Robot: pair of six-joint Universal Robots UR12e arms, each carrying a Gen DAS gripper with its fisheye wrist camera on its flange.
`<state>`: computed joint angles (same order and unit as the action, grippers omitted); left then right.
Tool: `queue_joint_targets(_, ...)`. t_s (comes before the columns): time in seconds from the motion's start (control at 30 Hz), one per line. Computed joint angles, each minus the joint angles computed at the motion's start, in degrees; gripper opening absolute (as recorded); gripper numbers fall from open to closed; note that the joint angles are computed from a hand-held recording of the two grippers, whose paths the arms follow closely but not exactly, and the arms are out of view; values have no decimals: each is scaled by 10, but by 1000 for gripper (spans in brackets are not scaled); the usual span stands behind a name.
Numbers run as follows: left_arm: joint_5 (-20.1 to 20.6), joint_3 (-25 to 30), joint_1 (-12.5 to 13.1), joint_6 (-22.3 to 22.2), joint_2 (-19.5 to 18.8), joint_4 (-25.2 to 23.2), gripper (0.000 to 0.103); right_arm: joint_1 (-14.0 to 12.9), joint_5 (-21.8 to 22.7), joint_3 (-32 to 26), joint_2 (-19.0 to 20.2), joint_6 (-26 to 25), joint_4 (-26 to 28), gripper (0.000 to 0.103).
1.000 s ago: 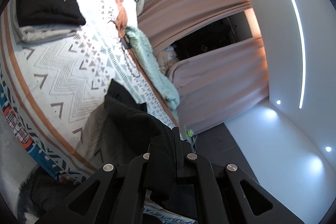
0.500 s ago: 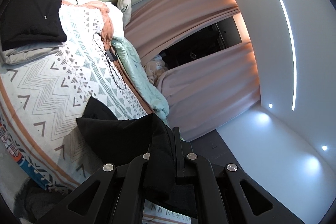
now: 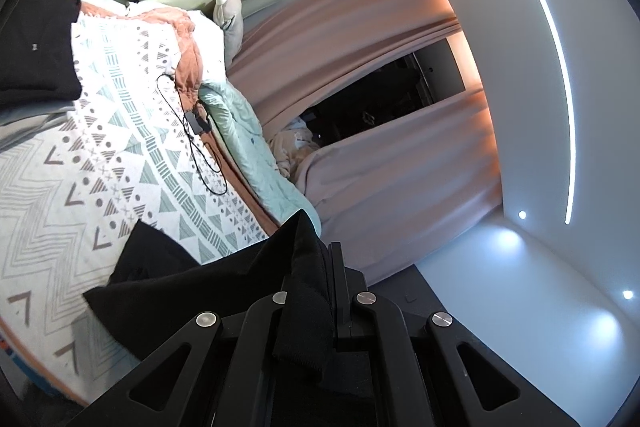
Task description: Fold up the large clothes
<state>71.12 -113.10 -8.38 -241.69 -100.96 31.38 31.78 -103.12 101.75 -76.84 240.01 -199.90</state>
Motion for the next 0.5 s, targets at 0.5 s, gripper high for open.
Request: queue_joint_targets(0.5,57,159,-15,-32,-128,-95,3,-45,-29,-97,97,122,32,3)
